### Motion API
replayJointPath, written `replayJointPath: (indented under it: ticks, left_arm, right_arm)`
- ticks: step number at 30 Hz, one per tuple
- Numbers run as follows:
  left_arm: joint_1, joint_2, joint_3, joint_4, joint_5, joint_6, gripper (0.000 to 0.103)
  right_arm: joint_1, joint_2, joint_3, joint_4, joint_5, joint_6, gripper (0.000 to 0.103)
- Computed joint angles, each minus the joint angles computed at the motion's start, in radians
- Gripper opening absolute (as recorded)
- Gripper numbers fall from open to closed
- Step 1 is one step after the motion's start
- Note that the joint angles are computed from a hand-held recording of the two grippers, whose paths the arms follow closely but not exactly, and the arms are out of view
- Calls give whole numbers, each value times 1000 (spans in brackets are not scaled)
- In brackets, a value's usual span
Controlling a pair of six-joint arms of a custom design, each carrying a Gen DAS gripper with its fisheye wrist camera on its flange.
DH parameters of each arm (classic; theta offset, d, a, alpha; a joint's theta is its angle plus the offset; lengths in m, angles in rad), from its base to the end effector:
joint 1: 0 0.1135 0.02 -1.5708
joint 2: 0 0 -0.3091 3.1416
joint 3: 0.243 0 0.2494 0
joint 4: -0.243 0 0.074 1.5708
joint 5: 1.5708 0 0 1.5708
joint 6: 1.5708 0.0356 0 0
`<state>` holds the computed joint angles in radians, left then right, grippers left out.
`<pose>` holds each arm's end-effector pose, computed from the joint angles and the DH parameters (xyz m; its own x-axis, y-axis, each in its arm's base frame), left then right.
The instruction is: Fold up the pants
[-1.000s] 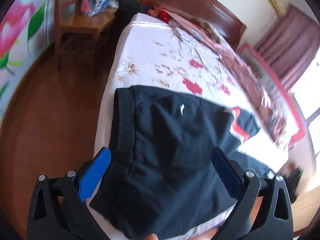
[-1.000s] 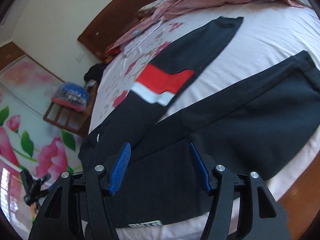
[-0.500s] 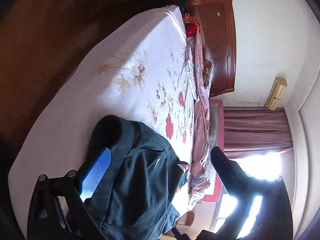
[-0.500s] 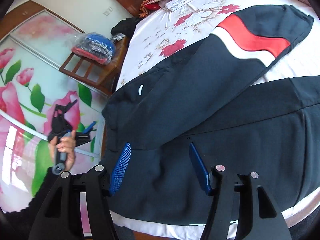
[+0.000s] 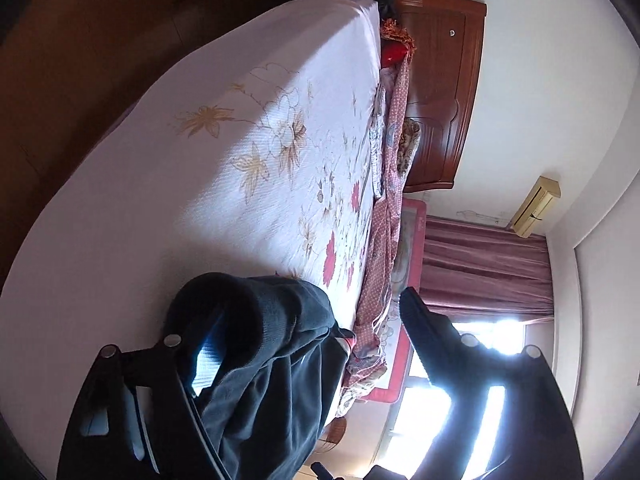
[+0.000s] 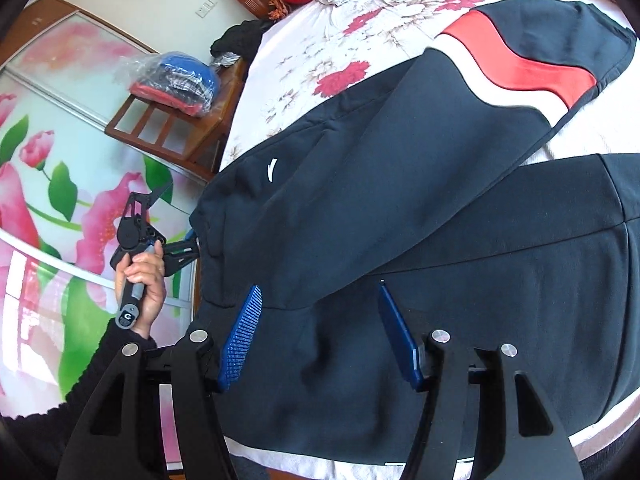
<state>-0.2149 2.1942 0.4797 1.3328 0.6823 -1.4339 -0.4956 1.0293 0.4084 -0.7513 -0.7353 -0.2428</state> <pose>0.3074 -0.0901 0.0784 -0.7800 -0.6167 0.1060 -0.2599 0.1651 -0.9514 0.1101 -0.0324 0.1879 -0.8939 0.2806 -0.3496 0.0220 0.8064 0.5909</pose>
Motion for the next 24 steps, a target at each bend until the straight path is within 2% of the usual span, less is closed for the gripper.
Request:
replayJointPath:
  ticks: [3, 6, 8, 9, 11, 13, 16, 20, 22, 24]
  left_arm:
    - [2, -12, 44, -107, -1, 25, 66]
    - [7, -5, 42, -115, -7, 20, 51]
    - [3, -22, 38, -164, -29, 52, 26]
    - [1, -29, 38, -188, -41, 69, 17]
    - [-8, -52, 12, -191, -91, 98, 8]
    - [-23, -56, -41, -103, -140, 76, 5]
    - [-59, -120, -94, -55, -193, 65, 5]
    - [-120, -279, -174, -38, -219, 72, 5]
    - [-150, -340, -234, 24, -228, 50, 5]
    - [-177, -426, -286, 24, -242, 44, 5]
  right_arm:
    - [15, 1, -8, 13, -7, 13, 60]
    - [32, -17, -8, 12, -12, 23, 60]
    - [32, -24, -3, 1, -15, 23, 60]
    - [28, -28, 1, -11, -22, 14, 60]
    - [31, -41, 5, -21, -25, 15, 60]
    - [22, -46, 10, -32, -31, 6, 60]
    - [-58, -11, 42, -71, -20, -72, 60]
    - [-250, 129, 160, -106, -10, -203, 60]
    - [-300, 224, 244, -80, -14, -203, 60]
    - [-305, 343, 354, -35, 17, -130, 60]
